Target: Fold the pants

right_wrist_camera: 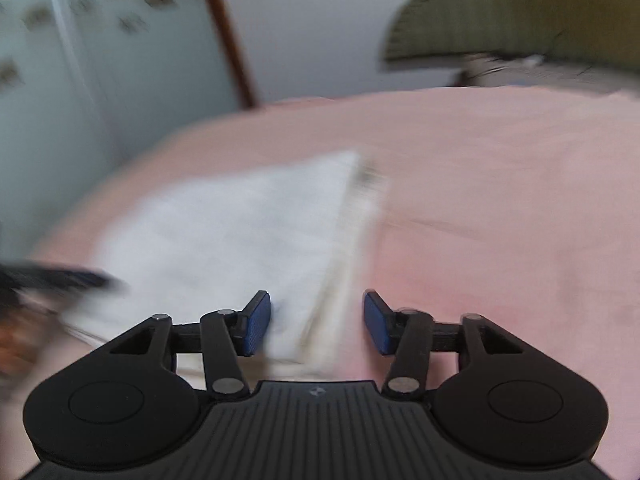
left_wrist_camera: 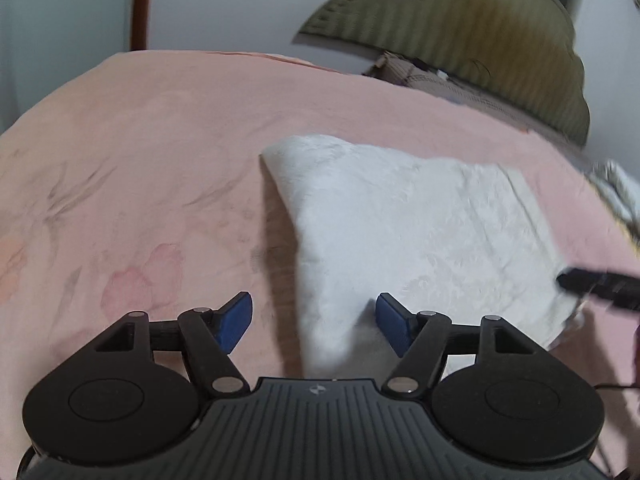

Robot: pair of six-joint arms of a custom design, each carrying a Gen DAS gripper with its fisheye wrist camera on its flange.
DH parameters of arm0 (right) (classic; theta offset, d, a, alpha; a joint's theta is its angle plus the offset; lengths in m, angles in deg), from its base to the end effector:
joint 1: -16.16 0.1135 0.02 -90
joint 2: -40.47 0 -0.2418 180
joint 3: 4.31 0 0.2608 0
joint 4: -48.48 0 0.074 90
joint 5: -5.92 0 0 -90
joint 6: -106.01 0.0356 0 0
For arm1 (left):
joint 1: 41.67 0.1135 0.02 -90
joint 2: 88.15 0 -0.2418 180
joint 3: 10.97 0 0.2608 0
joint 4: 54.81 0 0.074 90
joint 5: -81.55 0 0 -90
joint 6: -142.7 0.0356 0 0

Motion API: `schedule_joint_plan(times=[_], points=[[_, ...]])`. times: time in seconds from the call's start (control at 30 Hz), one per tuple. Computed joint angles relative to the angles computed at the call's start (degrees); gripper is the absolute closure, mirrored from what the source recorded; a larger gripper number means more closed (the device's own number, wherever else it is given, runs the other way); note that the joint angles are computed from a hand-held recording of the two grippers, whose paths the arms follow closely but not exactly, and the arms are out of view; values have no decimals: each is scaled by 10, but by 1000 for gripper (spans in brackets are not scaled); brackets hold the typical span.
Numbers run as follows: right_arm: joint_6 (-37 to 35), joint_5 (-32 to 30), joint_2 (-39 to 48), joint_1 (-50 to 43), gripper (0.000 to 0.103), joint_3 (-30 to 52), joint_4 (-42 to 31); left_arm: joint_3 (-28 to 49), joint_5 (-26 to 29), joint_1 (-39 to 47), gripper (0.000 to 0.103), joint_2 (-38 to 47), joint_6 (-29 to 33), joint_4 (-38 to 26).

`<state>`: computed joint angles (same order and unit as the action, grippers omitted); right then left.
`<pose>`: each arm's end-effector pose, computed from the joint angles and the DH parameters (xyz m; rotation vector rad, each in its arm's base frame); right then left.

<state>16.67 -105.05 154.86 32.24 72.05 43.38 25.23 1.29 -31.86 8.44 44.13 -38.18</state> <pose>0.3842 0.1240 0.0997 -0.4963 2.2769 0.5719 0.2527 0.0376 0.0515 -0.2881 2.3104 -0.1875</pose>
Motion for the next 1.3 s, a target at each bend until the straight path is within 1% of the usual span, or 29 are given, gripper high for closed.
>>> schedule_joint_plan(times=[0.07,0.1,0.17,0.23,0.27,0.3,0.33,0.37,0.4,0.47,0.53,0.6,0.67,0.7,0.73,0.77,0.8,0.83,0.9,0.93,1.0,1.03,1.07,1.1,1.13,1.17,1.23,1.27,1.3], points=[[28,-19,-40,4,50,-53,53,-26,-10,3,34,-37,-5,-4],[30,-27,-58,8,50,-75,78,-41,-18,0,34,-54,-6,-2],[15,-17,-80,34,50,-100,99,-67,-36,-13,34,-91,-9,-7],[-11,-13,-80,61,51,-99,90,-84,-52,-37,33,-111,-8,-2],[-18,-10,-70,70,51,-90,76,-86,-64,-51,33,-105,-3,5],[-14,14,-46,87,51,-56,48,-81,-85,-68,31,-84,1,19],[-11,30,-35,91,52,-50,47,-78,-106,-80,30,-62,4,35],[-2,39,-36,92,52,-55,51,-79,-113,-80,28,-55,3,42],[13,40,-47,92,52,-66,59,-82,-113,-77,27,-65,-9,33],[40,42,-79,92,50,-97,82,-101,-92,-59,34,-126,-29,-9],[49,25,-109,89,49,-134,107,-125,-70,-49,33,-185,-34,-37],[54,19,-106,85,48,-136,115,-128,-47,-40,32,-203,-39,-56],[69,39,-98,81,47,-130,116,-112,-24,-23,32,-179,-44,-54],[88,41,-96,74,47,-132,122,-107,-5,-8,32,-164,-51,-42],[109,31,-93,64,47,-134,128,-102,22,11,32,-144,-58,-24],[133,14,-94,51,46,-138,133,-88,48,30,31,-125,-64,-27],[151,6,-98,43,44,-144,137,-71,69,45,32,-111,-73,-49],[155,6,-105,40,37,-153,140,-56,94,60,32,-98,-86,-74],[142,16,-118,43,36,-169,148,-45,146,81,32,-73,-86,-87],[136,21,-125,48,36,-174,145,-49,154,81,32,-65,-90,-79],[133,20,-139,58,36,-186,142,-66,152,73,35,-70,-98,-57],[135,14,-147,64,36,-191,140,-75,147,68,38,-77,-106,-51],[138,6,-155,71,36,-197,139,-80,149,67,47,-86,-114,-52],[139,2,-161,82,36,-201,136,-85,150,64,52,-102,-121,-61],[135,2,-170,94,31,-207,132,-97,128,51,52,-129,-125,-67],[130,12,-182,112,23,-217,130,-115,91,30,52,-164,-122,-71],[109,53,-201,150,16,-234,126,-156,-16,-34,49,-250,-114,-83],[95,78,-208,170,12,-238,118,-173,-67,-68,43,-287,-112,-93],[81,107,-212,189,9,-240,106,-186,-110,-99,31,-316,-114,-103]])
